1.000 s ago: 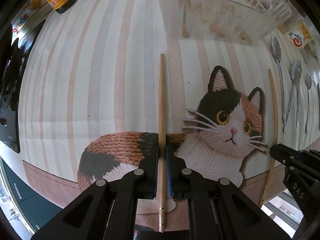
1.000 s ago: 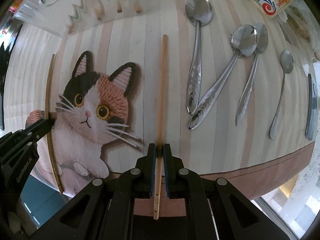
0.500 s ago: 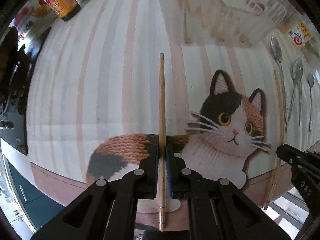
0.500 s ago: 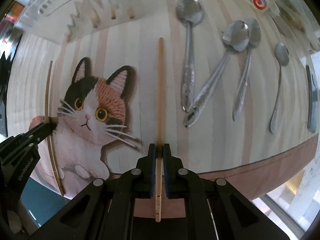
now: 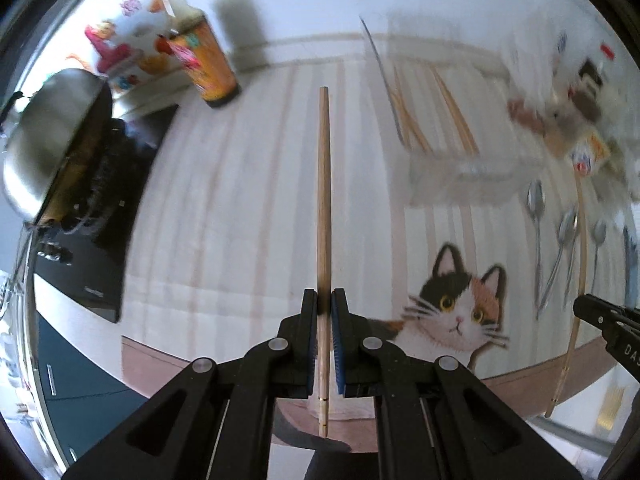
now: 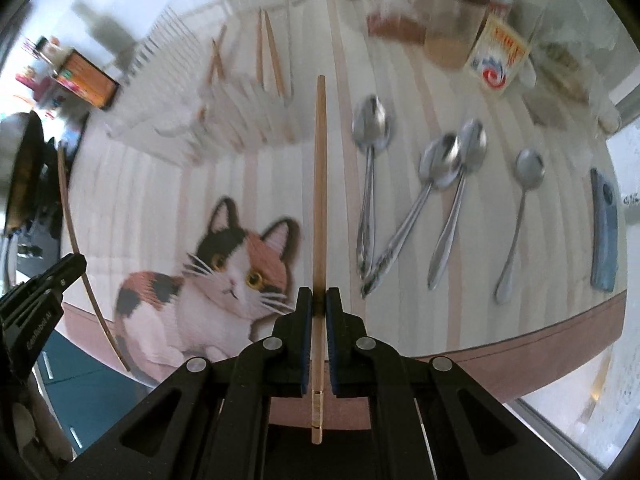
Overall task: Organize utensils
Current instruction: 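Lift both held chopsticks and carry them over the clear rack, then open both grippers to drop the chopsticks into the rack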
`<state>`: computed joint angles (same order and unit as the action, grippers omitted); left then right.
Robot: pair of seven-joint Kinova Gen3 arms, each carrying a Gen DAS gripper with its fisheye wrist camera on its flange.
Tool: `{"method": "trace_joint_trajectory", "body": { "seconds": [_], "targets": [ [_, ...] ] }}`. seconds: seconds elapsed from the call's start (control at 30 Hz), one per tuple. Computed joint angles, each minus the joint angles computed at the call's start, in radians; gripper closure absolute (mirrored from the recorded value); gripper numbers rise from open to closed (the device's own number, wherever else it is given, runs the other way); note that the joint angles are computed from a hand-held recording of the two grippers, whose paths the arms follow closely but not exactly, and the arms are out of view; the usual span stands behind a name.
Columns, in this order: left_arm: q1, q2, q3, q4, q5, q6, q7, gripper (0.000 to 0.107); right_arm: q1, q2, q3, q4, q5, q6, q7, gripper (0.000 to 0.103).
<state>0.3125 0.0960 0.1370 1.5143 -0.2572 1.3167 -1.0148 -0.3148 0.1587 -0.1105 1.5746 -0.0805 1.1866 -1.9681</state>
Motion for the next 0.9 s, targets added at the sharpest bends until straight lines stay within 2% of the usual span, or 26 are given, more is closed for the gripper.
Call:
{"method": "trace_joint_trajectory", "body": {
  "seconds": [0.1,0.27,0.33,0.47,0.57,0.8,0.9],
  "targets": [
    [-0.006,-0.022,-0.004,-0.046,-0.012,0.019,0.011,0.103,0.075,-0.028,-0.033,-0.026,-0.028,0.021,0.058,0.096],
    [-0.025,-0.030,-0.004,-0.142,-0.007,0.031,-0.002,0.103,0.281,-0.029,-0.225,-0.124,-0.037,0.044,0.092,0.096],
    [-0.033,-0.023,-0.005,-0.192,0.008,0.034,-0.018,0.103,0.308,-0.021,-0.242,-0.168,-0.048,0.056,0.111,0.096],
    [-0.041,0.037,-0.011,-0.328,0.041,0.049,-0.063,0.103,0.293,0.035,-0.222,-0.296,-0.059,0.104,0.134,0.096],
    [-0.052,0.118,-0.023,-0.460,0.097,0.086,-0.109,0.103,0.233,0.112,-0.150,-0.435,-0.079,0.159,0.145,0.096],
    [-0.088,0.367,-0.048,-0.784,0.223,0.226,-0.193,0.103,0.073,0.339,0.140,-0.759,-0.253,0.244,0.222,0.096],
    [-0.099,0.480,-0.048,-0.923,0.256,0.299,-0.221,0.103,0.021,0.444,0.276,-0.898,-0.344,0.310,0.238,0.096]
  ]
}}
